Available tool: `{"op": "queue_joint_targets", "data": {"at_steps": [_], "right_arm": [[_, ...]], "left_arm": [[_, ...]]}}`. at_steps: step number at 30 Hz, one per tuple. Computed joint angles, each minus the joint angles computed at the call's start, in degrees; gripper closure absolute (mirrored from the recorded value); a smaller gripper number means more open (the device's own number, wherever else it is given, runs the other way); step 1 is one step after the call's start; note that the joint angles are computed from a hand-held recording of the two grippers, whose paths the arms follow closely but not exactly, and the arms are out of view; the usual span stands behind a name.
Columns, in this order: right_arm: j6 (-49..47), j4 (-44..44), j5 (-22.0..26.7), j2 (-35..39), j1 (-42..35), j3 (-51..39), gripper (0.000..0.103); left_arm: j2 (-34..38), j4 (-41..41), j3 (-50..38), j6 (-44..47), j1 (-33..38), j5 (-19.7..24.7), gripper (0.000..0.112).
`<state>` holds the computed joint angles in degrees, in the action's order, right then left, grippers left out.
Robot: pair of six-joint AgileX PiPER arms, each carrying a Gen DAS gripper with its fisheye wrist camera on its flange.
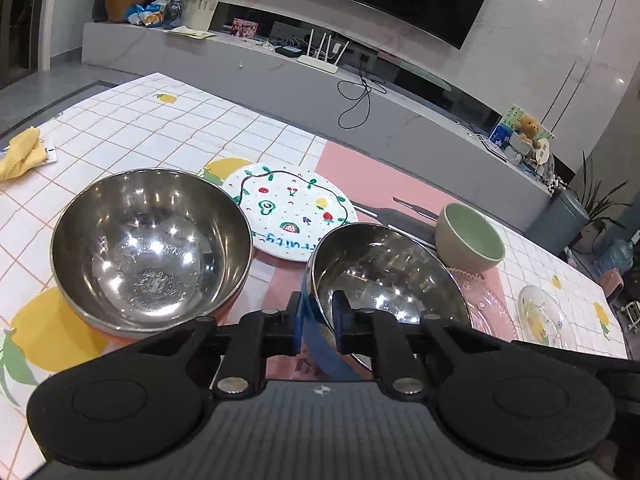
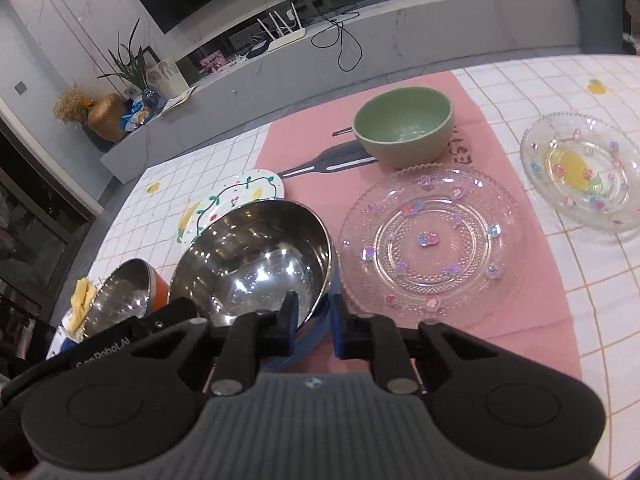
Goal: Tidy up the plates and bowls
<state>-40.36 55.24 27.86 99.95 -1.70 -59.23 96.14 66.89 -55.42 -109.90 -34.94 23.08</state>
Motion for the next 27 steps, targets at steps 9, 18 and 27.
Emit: {"op": "queue_joint_targets", "data": {"at_steps": [9, 18, 27], "right_arm": [[-6.1, 3.3, 2.8, -6.0, -1.3, 5.3, 0.089], [-7.6, 4.0, 6.7, -15.6, -6.1, 13.4, 0.091], [-10.2, 3.5, 12.9, -20.2, -13.1, 21.0, 0.091]], "left_arm": [[-7.0, -7.9, 3.9, 5.5, -3.0, 4.2, 0.098], [-11.7, -12.3, 7.2, 3.3, -10.7, 9.7, 0.098], [-14.8, -14.7, 10.0, 1.1, -16.9, 14.2, 0.097]]}}
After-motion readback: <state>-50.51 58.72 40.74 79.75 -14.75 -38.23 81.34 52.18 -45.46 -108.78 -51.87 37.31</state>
